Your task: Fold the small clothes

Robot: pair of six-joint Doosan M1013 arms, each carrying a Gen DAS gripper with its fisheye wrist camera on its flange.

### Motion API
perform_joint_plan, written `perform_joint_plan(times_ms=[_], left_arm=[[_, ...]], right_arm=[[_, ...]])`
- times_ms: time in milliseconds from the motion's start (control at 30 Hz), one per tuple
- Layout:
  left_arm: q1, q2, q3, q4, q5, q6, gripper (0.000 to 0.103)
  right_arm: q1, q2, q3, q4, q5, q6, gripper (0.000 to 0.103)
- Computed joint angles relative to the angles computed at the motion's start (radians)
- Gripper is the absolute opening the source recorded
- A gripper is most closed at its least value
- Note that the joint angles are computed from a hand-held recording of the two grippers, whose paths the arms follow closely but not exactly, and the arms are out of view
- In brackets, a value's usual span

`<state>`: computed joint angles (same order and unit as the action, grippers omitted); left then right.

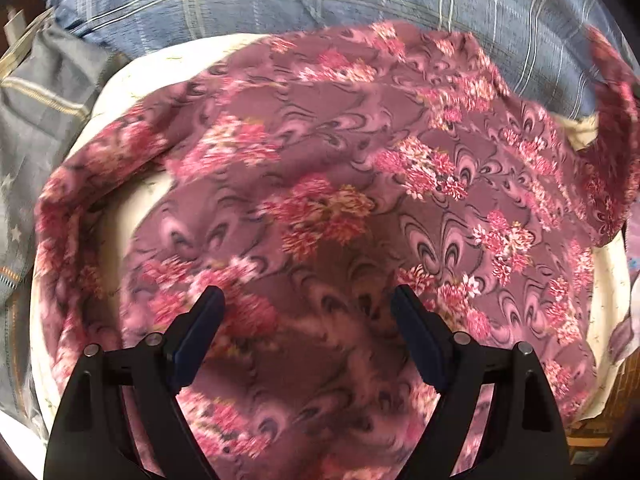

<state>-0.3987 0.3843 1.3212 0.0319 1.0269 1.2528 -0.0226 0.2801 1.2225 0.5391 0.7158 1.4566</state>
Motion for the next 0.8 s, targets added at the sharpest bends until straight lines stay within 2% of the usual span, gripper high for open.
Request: perform_joint_plan(times_ms=[67, 167, 200, 300, 367, 400, 433, 467, 500, 533, 567, 633, 700, 800], left_arm=[[0.014, -0.025, 0.025, -0.012, -0.016, -0.003, 0.086], [0.038, -0.063, 0.060, -0.021, -0.035, -0.005, 0.086], [0.042, -0.075, 0.069, -0.013, -0.039, -0.015, 0.086], [0.054, -0.104, 0.092, -0.008, -0.052, -0.025, 0.086], [0.058, -0.113, 0.097, -0.010, -0.057, -0.030, 0.086], [0.061, -0.115, 0.096, -0.021, -0.060, -0.026, 0.086], [0.061, -0.105, 0.082, -0.030, -0.055, -0.028, 0.086], [0.060, -0.103, 0.076, -0.046, -0.055, -0.029, 0.086], [0.061, -0.096, 0.067, -0.075, -0.058, -0.019, 0.086], [0.060, -0.084, 0.053, -0.107, -0.058, -0.006, 0.086], [0.056, -0.067, 0.033, -0.133, -0.050, 0.002, 0.086], [0.044, -0.037, -0.005, -0.166, -0.032, 0.014, 0.086], [0.035, 0.005, -0.054, -0.187, 0.000, 0.004, 0.086], [0.030, 0.051, -0.107, -0.163, 0.013, -0.059, 0.086]], right_arm=[[0.055, 0.041, -0.029, 0.105, 0.063, -0.115, 0.008], [0.140, 0.122, -0.070, 0.193, 0.187, -0.168, 0.010], [0.165, 0.141, -0.076, 0.178, 0.203, -0.151, 0.010], [0.238, 0.223, -0.144, -0.005, 0.308, 0.000, 0.013], [0.261, 0.222, -0.137, -0.079, 0.296, 0.039, 0.013], [0.257, 0.219, -0.134, -0.088, 0.284, 0.034, 0.015], [0.252, 0.195, -0.110, -0.079, 0.260, 0.019, 0.023], [0.246, 0.171, -0.088, -0.062, 0.236, 0.008, 0.038], [0.241, 0.128, -0.041, -0.040, 0.185, -0.002, 0.045], [0.234, 0.093, 0.000, -0.016, 0.137, -0.012, 0.059], [0.206, 0.045, 0.060, 0.047, 0.071, -0.046, 0.068], [0.166, -0.020, 0.157, 0.118, -0.018, -0.057, 0.075], [0.135, -0.061, 0.227, 0.138, -0.064, -0.012, 0.076], [0.077, -0.093, 0.322, 0.274, -0.057, 0.012, 0.074]])
